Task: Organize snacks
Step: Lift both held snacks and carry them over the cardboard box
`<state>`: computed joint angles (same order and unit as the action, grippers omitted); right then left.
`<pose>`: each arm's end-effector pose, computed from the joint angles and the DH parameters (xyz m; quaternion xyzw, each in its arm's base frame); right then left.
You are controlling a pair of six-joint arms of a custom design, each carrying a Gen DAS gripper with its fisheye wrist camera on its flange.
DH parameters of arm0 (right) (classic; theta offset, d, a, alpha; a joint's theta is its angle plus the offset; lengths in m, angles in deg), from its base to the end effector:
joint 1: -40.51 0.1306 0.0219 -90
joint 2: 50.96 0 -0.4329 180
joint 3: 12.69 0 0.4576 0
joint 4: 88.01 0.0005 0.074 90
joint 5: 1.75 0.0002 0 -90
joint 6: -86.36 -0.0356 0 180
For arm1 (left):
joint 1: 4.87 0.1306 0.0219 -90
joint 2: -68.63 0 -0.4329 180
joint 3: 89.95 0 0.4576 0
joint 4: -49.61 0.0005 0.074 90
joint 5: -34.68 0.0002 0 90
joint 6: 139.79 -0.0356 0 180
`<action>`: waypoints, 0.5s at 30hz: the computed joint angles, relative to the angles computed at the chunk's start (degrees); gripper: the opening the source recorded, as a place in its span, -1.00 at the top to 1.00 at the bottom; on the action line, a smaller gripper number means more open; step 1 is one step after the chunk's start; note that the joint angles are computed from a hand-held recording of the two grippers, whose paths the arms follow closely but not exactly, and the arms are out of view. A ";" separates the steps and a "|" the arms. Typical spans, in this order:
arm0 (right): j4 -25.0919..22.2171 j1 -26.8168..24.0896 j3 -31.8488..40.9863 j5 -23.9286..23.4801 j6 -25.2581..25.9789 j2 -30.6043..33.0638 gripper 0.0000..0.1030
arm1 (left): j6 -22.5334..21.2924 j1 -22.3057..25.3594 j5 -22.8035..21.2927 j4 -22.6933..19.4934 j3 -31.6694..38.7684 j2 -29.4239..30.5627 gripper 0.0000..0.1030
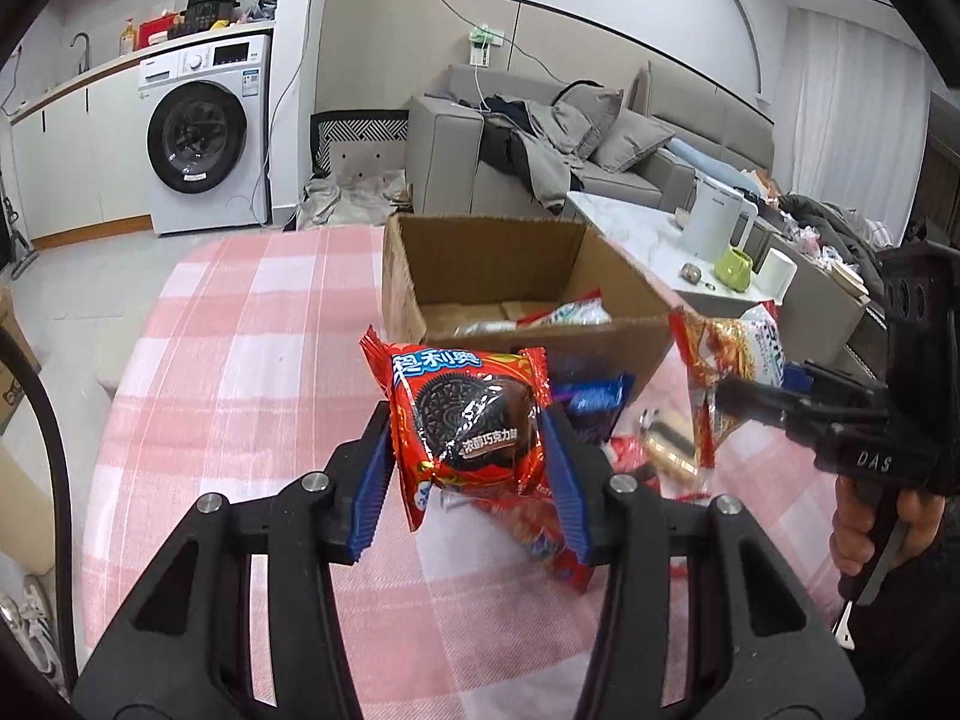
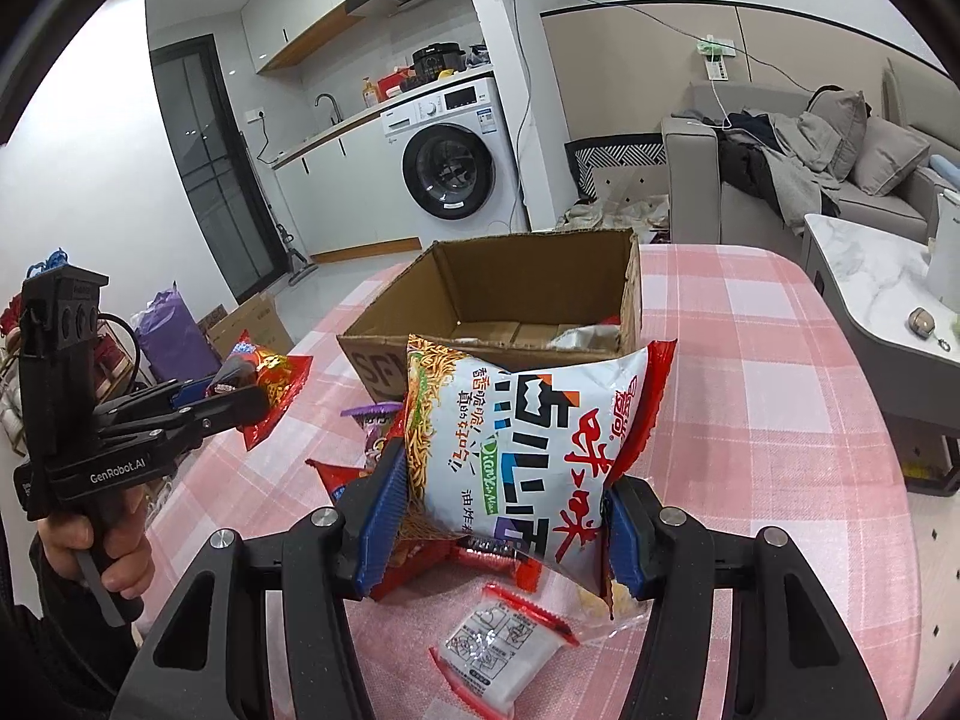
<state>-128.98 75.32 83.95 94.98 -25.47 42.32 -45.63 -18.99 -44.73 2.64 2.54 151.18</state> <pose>0.4871 0.3330 0.5227 -0.0755 0.8929 0.1627 0.4129 0.4865 -0.1296 0.5730 0.1184 0.8843 -0.1521 0.4253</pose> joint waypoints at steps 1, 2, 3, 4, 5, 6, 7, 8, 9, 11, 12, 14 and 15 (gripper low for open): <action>-0.04 0.05 0.32 0.31 0.10 0.08 -0.14 | 0.14 -0.17 -0.05 0.03 0.62 0.33 0.13; 0.08 0.21 0.33 0.53 0.14 0.04 -0.14 | 0.21 -0.39 -0.25 -0.03 1.14 0.70 0.13; 0.12 0.14 0.63 0.47 0.25 0.14 -0.14 | 0.28 -0.63 -0.45 -0.09 1.71 1.05 0.13; 0.17 -0.06 0.99 0.37 0.37 0.30 -0.14 | 0.35 -0.86 -0.63 0.02 2.17 1.34 0.13; 0.15 -0.02 1.28 0.48 0.32 0.38 -0.14 | 0.40 -1.07 -0.85 0.03 2.75 1.68 0.13; 0.06 -0.15 1.73 0.37 0.29 0.60 -0.14 | 0.46 -1.20 -0.98 0.04 3.25 2.10 0.13; 0.03 -0.21 2.15 0.40 0.19 0.82 -0.14 | 0.60 -1.36 -1.07 0.01 3.80 2.44 0.13; -0.16 -0.32 2.77 0.42 0.02 1.14 -0.14 | 0.72 -1.55 -1.20 -0.10 4.39 2.86 0.13; -0.30 -0.44 3.24 0.36 -0.02 1.37 -0.14 | 0.74 -1.60 -1.29 -0.05 4.93 3.39 0.13; -0.34 -0.66 4.08 0.09 -0.32 1.86 -0.14 | 0.68 -2.00 -2.00 0.20 5.81 4.03 0.13; -0.32 -0.80 4.43 -0.05 -0.38 2.07 -0.14 | 0.69 -2.20 -2.36 0.26 6.49 4.66 0.13; -0.22 -1.08 5.29 0.12 -0.45 2.59 -0.14 | 0.56 -2.39 -2.85 0.17 7.47 5.49 0.13; -0.35 -1.20 5.77 0.12 -0.45 2.89 -0.14 | 0.63 -2.43 -2.89 0.24 7.81 5.81 0.13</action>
